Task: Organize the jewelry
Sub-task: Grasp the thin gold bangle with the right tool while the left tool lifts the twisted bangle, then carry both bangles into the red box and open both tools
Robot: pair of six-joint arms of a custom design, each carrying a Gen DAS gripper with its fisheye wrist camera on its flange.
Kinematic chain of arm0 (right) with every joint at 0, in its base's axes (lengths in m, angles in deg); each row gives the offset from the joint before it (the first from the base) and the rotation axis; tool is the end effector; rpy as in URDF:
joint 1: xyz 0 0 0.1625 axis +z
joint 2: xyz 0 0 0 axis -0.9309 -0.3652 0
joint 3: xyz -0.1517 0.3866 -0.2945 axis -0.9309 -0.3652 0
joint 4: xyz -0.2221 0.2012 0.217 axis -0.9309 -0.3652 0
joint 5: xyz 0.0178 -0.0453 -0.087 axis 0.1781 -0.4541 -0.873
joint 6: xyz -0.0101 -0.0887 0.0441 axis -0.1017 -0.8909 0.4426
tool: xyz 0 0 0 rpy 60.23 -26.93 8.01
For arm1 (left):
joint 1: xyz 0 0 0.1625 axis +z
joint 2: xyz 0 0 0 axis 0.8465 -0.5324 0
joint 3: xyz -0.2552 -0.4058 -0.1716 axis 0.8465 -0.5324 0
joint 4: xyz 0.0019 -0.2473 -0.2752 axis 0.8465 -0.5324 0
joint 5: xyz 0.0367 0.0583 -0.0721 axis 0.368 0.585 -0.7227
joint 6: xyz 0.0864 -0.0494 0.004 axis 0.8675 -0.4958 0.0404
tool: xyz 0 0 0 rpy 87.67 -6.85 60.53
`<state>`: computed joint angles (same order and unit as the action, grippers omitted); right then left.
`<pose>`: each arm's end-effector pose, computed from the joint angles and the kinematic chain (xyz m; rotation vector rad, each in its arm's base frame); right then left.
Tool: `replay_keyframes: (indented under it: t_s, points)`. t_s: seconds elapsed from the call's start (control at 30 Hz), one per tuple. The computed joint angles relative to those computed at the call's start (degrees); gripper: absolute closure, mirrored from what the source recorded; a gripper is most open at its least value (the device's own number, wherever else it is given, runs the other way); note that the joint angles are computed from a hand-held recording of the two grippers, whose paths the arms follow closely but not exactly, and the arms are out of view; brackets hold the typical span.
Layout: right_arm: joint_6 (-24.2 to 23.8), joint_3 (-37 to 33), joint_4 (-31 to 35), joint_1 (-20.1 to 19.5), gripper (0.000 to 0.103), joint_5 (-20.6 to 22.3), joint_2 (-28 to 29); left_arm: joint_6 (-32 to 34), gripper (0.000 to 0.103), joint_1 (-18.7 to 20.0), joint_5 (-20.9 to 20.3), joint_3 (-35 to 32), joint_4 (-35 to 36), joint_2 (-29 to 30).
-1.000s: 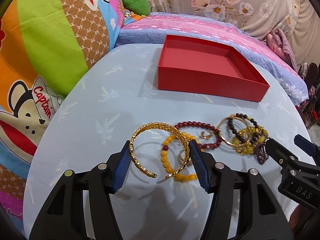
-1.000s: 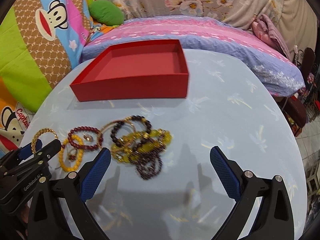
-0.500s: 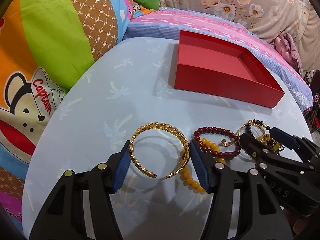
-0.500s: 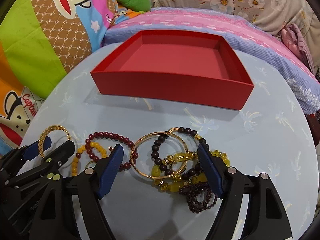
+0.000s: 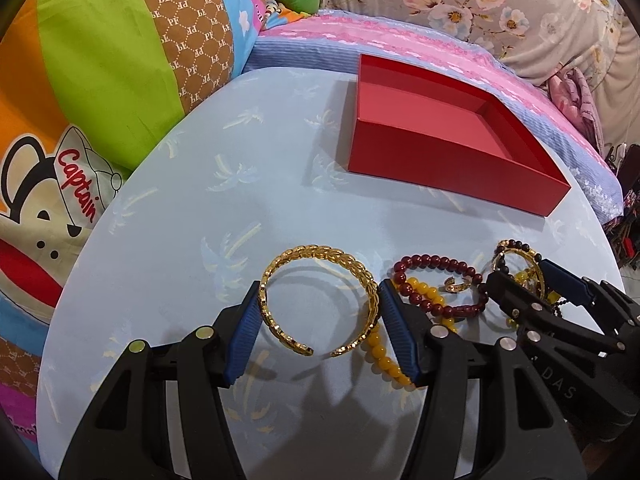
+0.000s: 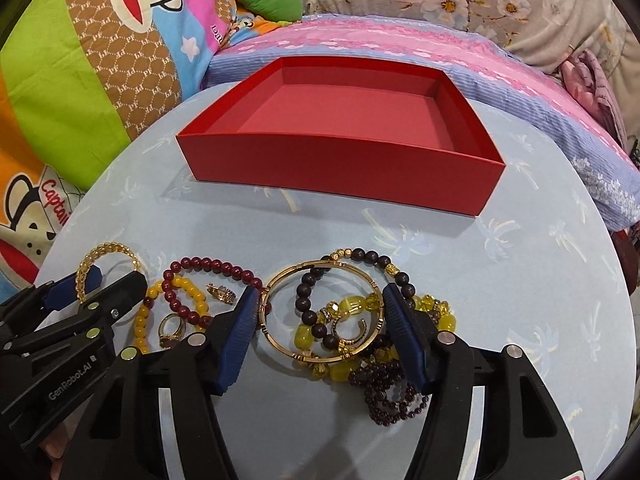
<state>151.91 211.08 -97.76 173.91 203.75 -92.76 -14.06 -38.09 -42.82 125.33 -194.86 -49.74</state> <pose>0.1370 -0.2780 0.1376 0.1453 -2.2166 0.8400 -0.2185 -0.2934 0.0528 0.5384 2.4070 -0.7097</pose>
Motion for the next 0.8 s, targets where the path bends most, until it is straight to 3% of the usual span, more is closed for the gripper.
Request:
replay_keyframes:
  t_s: [0.43,0.57,0.8]
  points:
    - [2.7,1.6,2.1,2.7,0.042,0.0,-7.2,2.1,0.048,-1.9,0.1,-3.0,4.9,-4.2]
    - [-0.2,0.1,3.5,1.9,0.042,-1.0,-11.1,6.6,0.048,-0.5,0.6,-7.0,7.0,-5.9]
    - [-7.0,-8.0,8.9,-3.0,0.042,-6.1,-15.9,21.6,0.047,5.3,0.6,-20.1,9.6,-6.2]
